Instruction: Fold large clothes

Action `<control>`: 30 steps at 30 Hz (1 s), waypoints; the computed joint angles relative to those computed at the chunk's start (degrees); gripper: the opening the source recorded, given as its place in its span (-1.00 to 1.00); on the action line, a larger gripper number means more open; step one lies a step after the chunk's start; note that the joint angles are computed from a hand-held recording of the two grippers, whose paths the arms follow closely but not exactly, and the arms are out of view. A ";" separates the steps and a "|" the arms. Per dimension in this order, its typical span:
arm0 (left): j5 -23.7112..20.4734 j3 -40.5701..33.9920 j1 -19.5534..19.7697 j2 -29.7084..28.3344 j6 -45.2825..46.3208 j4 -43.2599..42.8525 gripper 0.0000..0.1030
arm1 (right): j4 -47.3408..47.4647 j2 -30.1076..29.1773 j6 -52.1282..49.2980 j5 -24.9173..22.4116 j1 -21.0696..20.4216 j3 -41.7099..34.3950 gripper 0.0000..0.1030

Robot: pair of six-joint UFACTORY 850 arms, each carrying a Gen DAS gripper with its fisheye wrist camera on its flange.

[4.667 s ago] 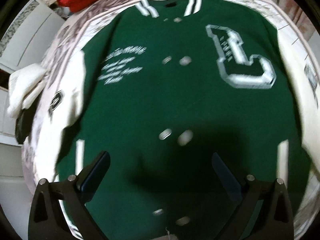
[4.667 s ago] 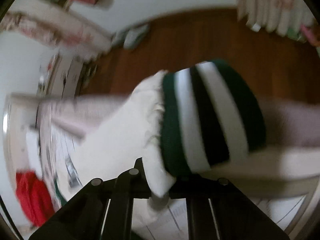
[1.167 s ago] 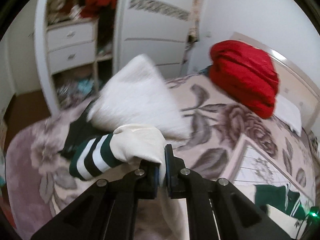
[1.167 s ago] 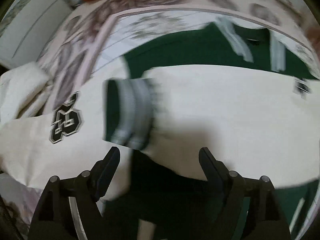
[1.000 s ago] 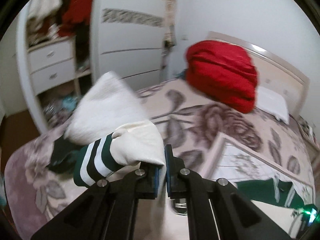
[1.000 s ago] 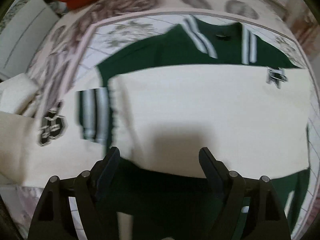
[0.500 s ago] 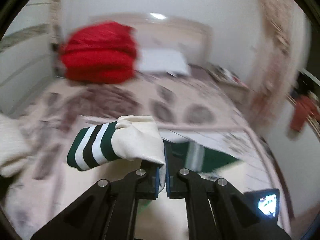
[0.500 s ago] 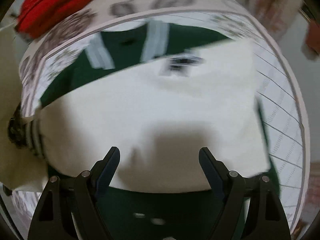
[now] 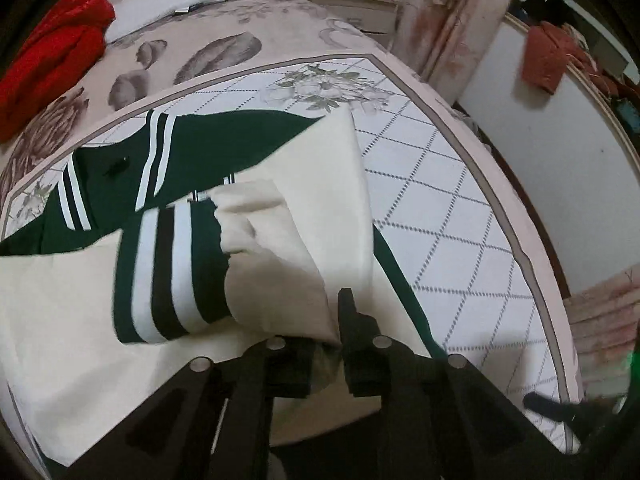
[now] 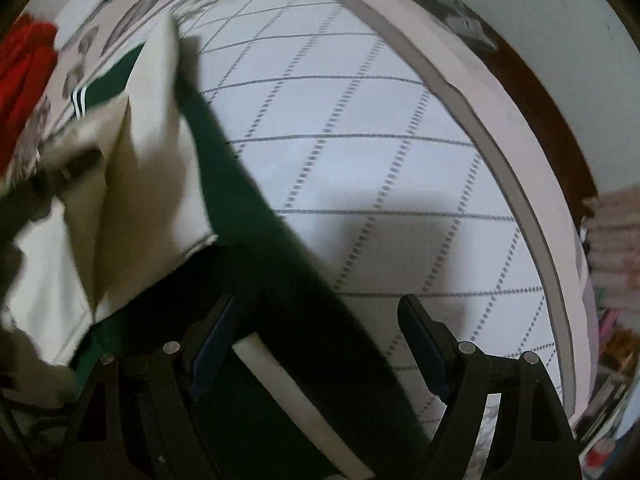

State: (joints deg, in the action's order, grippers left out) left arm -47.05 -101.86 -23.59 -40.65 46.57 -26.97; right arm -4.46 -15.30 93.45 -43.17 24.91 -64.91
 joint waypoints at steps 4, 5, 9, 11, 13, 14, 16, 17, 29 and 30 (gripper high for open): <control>-2.97 1.30 3.42 2.48 2.40 -4.61 -0.23 | -0.22 2.97 0.74 3.86 -0.92 2.00 0.61; -4.29 1.32 4.58 3.03 2.51 -6.39 0.15 | -0.81 3.20 1.05 4.61 -0.94 1.86 0.61; -5.30 2.46 9.28 5.90 0.56 -9.10 0.76 | -2.06 0.74 -1.04 6.08 -1.09 -2.38 0.61; -4.93 1.91 11.12 5.86 -2.99 -6.62 0.76 | -1.07 -2.36 -5.24 6.25 -1.80 -6.54 0.61; -2.06 2.06 13.33 5.69 -7.24 -2.21 0.76 | 0.57 -5.96 -9.42 6.89 -2.46 -11.03 0.61; -0.27 1.72 13.89 5.10 -9.83 1.49 0.76 | 1.29 -7.78 -11.63 7.08 -2.90 -13.57 0.61; 2.58 -0.18 14.55 2.74 -16.34 10.19 0.76 | 1.76 -12.24 -16.78 8.17 -3.25 -19.65 0.61; 4.45 -0.56 14.92 1.72 -19.12 13.36 0.76 | 2.40 -15.14 -20.52 7.90 -3.33 -23.63 0.61; -9.41 -37.38 20.51 -25.59 -36.04 16.85 1.00 | 1.08 -24.96 -18.17 -3.19 -5.49 -32.88 0.60; -9.03 -36.41 20.64 -25.08 -36.10 16.91 1.00 | -1.20 -22.84 -12.49 -4.99 -5.86 -29.95 0.60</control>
State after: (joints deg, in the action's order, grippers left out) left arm -56.08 -138.27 -2.95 -65.72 10.47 -10.06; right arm -5.66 -38.14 80.96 -48.16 19.04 -94.85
